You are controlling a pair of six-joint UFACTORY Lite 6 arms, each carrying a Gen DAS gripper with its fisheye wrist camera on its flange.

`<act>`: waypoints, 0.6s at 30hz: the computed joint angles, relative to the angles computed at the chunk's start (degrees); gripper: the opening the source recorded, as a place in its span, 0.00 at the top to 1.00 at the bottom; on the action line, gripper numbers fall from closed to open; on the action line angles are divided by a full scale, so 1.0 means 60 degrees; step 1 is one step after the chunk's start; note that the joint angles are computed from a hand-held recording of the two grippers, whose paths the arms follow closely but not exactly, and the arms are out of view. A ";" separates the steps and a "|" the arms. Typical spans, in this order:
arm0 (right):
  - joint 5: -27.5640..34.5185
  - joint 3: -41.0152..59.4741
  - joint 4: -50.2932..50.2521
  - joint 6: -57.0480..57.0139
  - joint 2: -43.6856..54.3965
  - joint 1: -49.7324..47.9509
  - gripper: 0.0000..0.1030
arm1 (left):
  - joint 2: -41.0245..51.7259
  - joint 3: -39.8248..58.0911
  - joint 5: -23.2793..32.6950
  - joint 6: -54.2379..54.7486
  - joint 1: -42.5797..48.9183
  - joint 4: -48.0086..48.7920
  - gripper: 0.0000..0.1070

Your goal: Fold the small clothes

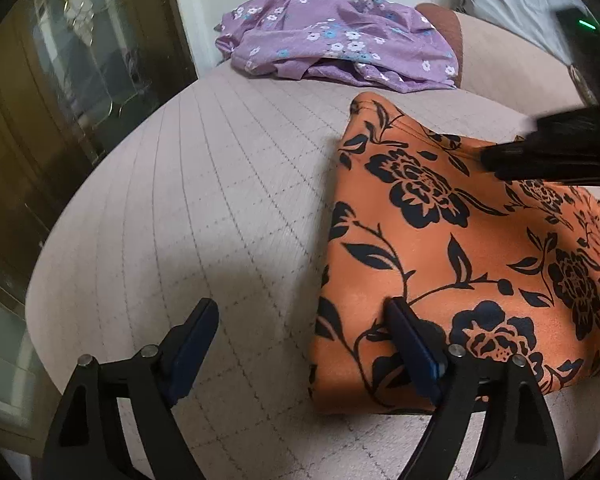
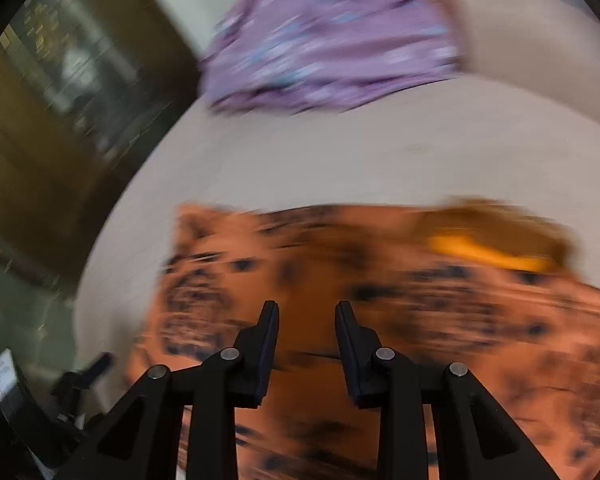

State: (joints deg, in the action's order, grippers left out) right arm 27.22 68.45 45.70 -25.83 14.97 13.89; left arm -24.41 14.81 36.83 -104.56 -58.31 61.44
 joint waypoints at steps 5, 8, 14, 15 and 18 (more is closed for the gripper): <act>-0.0004 0.3503 -0.1478 0.2356 0.3278 0.1298 0.69 | 0.0342 -0.0047 -0.0054 -0.0508 0.0038 0.0592 0.11; -0.0019 0.4735 -0.1750 0.3143 0.4139 0.1113 0.69 | 0.0407 -0.0156 -0.0351 -0.0847 0.0350 0.0959 0.05; -0.0345 0.3570 -0.0893 0.2776 0.3052 0.0493 0.69 | 0.0408 -0.0172 -0.1054 -0.0547 0.1041 0.0943 0.04; -0.0487 0.2858 -0.0154 0.2013 0.2494 0.0306 0.69 | 0.0475 -0.0127 -0.0987 -0.0561 0.0984 0.0938 0.04; -0.0743 0.0737 0.0887 0.0752 0.0757 -0.0148 0.69 | 0.0620 -0.0006 -0.0792 -0.0523 0.0837 0.0835 0.04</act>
